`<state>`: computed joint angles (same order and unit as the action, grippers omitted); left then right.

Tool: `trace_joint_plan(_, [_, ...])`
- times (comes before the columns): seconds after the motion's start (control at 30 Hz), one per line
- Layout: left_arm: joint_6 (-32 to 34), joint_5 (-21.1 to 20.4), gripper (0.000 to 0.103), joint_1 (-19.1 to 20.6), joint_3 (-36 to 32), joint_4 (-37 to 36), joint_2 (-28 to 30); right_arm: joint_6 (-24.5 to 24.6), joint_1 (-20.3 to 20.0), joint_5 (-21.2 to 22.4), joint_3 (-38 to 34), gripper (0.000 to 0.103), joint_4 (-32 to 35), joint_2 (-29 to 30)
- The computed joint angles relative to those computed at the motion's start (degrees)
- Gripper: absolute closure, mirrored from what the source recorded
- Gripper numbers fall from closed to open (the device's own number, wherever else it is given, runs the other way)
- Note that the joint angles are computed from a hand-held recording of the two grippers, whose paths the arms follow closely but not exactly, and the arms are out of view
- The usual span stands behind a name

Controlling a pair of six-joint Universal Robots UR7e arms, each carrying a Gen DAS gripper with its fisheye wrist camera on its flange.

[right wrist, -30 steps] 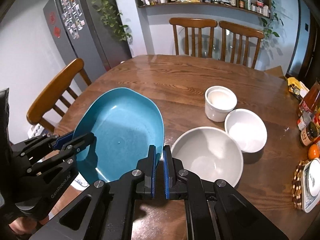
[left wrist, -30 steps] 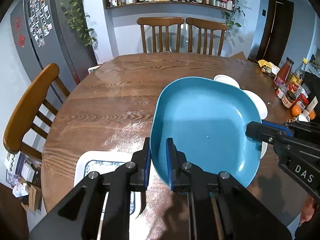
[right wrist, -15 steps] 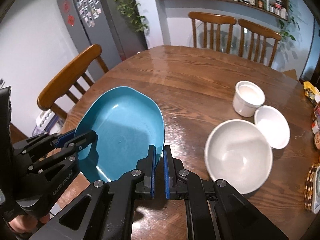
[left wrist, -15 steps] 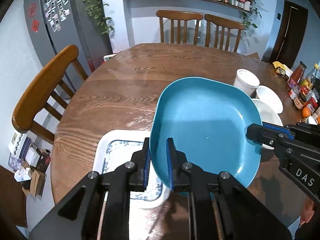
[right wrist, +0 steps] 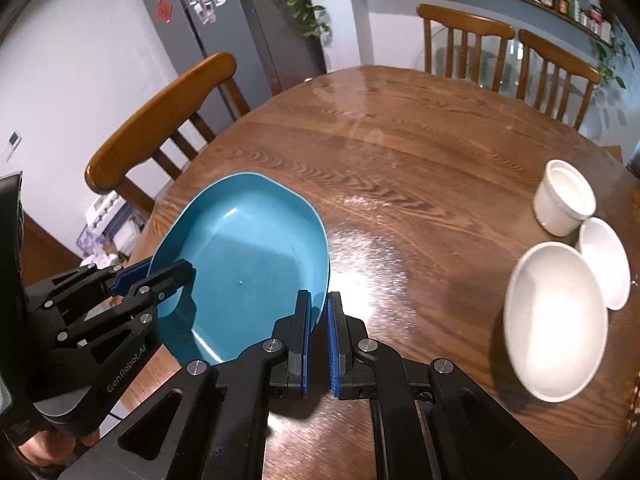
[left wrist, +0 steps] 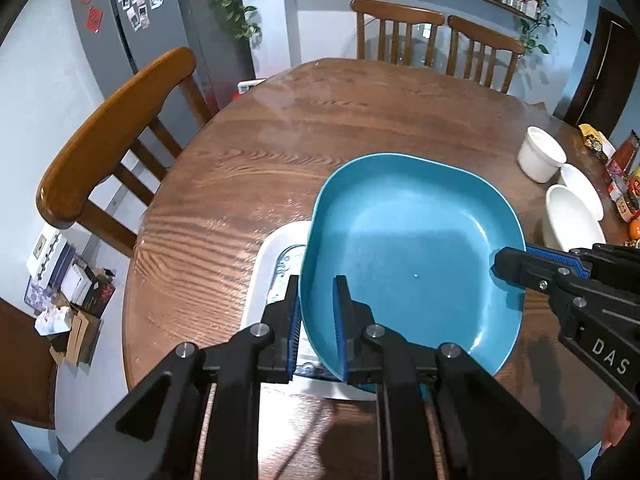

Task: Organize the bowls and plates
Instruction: 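Lower the teal dish onto the stacked plates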

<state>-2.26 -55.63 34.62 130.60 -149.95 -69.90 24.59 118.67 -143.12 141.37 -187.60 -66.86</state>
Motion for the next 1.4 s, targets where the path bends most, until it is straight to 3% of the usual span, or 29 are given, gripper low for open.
trace_joint_plan(0.43, [0.5, 0.3, 0.090, 4.5, -2.1, 3.9, 1.5, 1.3, -3.1, 4.8, -1.7, 0.095, 1.1, 3.2])
trace_joint_plan(0.8, [-0.1, 1.3, 0.090, 5.9, -2.8, 6.1, 3.3, 1.3, -6.4, 7.6, -2.6, 0.094, 1.9, 5.2])
trace_joint_plan(1.4, [-0.4, 1.4, 0.086, 6.3, -3.3, 6.6, 4.2, 1.4, -6.5, 5.8, -4.7, 0.094, 4.5, 6.3])
